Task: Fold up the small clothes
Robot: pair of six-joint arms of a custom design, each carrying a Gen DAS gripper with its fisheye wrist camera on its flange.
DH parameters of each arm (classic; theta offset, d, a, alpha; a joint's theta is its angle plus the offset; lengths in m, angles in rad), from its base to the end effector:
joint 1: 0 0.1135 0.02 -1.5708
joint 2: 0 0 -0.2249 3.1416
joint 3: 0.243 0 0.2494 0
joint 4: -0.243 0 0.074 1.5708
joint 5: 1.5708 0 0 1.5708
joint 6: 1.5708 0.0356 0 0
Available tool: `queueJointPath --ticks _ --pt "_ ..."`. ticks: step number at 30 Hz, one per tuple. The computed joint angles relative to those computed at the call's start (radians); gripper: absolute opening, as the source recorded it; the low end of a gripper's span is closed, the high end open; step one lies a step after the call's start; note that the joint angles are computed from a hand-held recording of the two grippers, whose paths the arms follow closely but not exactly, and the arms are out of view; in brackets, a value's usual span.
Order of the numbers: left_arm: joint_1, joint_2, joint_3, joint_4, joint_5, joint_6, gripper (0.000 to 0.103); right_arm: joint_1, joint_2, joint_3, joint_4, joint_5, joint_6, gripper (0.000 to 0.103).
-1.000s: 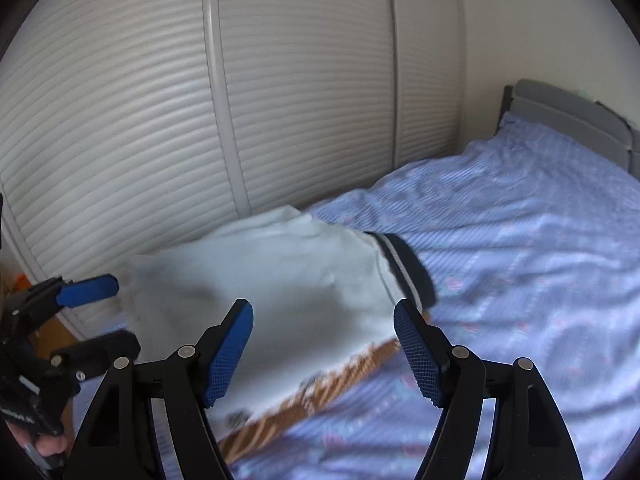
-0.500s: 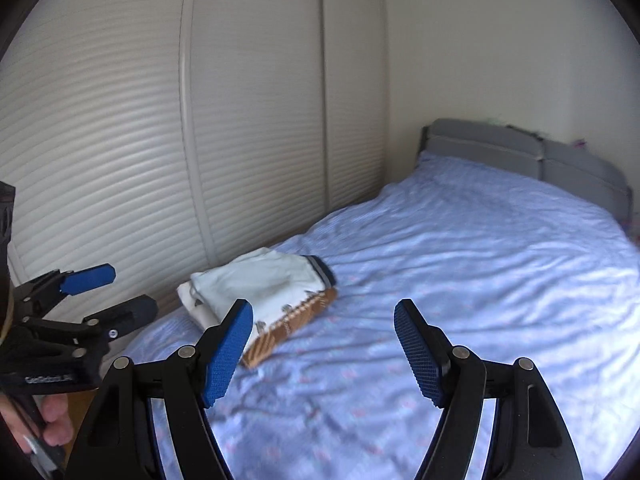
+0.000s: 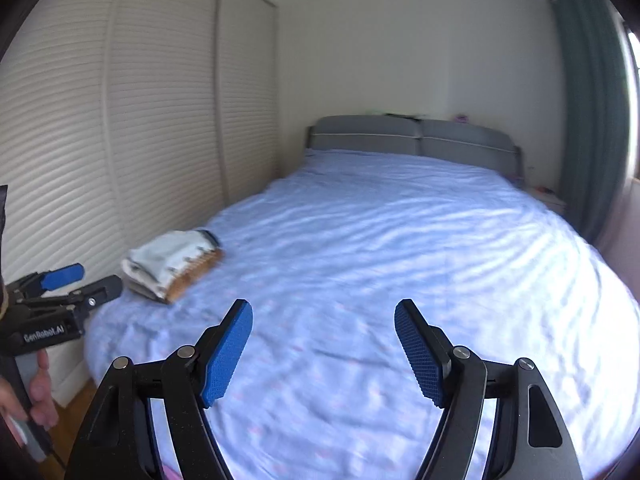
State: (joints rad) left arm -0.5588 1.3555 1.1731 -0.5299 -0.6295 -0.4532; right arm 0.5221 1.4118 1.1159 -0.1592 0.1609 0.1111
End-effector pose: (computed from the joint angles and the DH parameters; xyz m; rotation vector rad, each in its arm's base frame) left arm 0.2644 -0.1406 0.2811 -0.2023 2.1206 0.1326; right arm 0.2902 0.1604 0.2744 -0.3135 2.0033 0.2382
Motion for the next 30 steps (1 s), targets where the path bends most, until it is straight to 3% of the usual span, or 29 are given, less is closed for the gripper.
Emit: queueJointPath --ticks 11,16,23,30 --pt "-0.276 0.156 0.077 -0.094 -0.096 -0.169 0.093 -0.158 -0.428 -0.349 -0.140 0.047 0.074 0.081" --pt "-0.345 0.166 0.064 -0.147 -0.168 -0.255 0.103 -0.227 -0.571 -0.454 -0.208 0.031 0.083 0.082" --pt "-0.370 0.131 0.013 -0.208 -0.193 -0.358 0.103 -0.198 -0.670 -0.522 -0.255 0.101 0.093 0.085" --pt "-0.385 0.104 -0.024 -0.221 -0.199 -0.389 0.103 -0.123 -0.711 -0.530 -0.276 0.174 0.096 0.086"
